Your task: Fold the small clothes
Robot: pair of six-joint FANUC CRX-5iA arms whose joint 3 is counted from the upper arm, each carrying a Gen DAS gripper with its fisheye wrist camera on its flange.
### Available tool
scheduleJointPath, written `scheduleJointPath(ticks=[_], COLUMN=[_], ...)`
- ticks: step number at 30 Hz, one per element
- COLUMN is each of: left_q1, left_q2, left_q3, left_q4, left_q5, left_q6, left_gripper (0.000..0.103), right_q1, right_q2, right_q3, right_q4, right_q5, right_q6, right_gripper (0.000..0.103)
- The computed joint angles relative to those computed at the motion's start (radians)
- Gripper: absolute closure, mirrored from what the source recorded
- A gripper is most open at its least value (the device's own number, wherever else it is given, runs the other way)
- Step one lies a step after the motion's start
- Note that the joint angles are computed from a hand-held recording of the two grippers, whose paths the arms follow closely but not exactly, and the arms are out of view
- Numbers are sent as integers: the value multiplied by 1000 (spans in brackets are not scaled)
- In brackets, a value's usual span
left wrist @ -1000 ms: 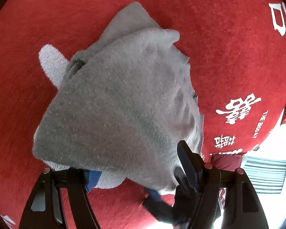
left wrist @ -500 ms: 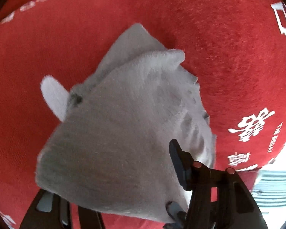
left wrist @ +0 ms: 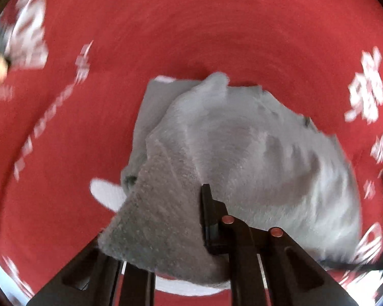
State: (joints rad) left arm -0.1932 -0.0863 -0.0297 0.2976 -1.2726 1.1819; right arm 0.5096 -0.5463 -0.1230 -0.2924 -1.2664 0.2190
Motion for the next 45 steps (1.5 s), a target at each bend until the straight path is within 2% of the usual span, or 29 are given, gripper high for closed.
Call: scheduleJointPath(ticks=[1, 2, 6, 9, 13, 16, 19, 24, 27, 29, 30, 31, 34, 37, 42, 45], left_q1=[-10, -18, -43, -49, -53, -51, -45, -31, -29, -27, -26, -23, -23, -38, -116, -188], left_q2=[-12, -18, -50, -73, -97, -112, -116, -139, -141, -135, -132, -124, -115, -113, -105, -90], left_q3=[-3, -1, -20, -45, -75, -94, -102, -141, -144, -134, -127, -115, -90, -64, -2, 34], left_q4=[-15, -25, -50, -52, -46, -34, -18, 10, 14, 15, 14, 20, 49, 97, 168, 195], left_q5=[18, 27, 84, 121, 156, 168, 169, 194, 193, 179, 169, 150, 123, 107, 93, 88], left_q6=[-41, -66, -196, -288, -361, -401, -419, -471, -477, -470, -464, -455, -445, -454, -470, -457], left_gripper=[89, 90, 90, 90, 90, 90, 90, 90, 90, 90, 90, 90, 90, 90, 90, 90], right_q1=[-50, -109, -325, -381, -338, -322, -279, -213, -170, -144, -129, -128, -198, -273, -410, -492], right_q2=[35, 82, 325, 521, 802, 981, 1090, 1286, 1339, 1325, 1291, 1254, 1047, 866, 618, 485], right_q3=[50, 105, 352, 551, 875, 1091, 1232, 1515, 1576, 1529, 1465, 1402, 1128, 927, 696, 581], right_q4=[-19, -46, -229, -340, -382, -468, -465, -501, -456, -374, -293, -248, -260, -292, -364, -382], right_q5=[-54, -104, -263, -391, -608, -735, -862, -1062, -1148, -1145, -1120, -1080, -843, -658, -443, -370], right_q6=[63, 137, 429, 559, 628, 595, 581, 518, 540, 598, 648, 673, 697, 700, 678, 677], right_gripper=[37, 31, 27, 23, 19, 16, 10, 9, 9, 17, 50, 74, 83, 84, 84, 84])
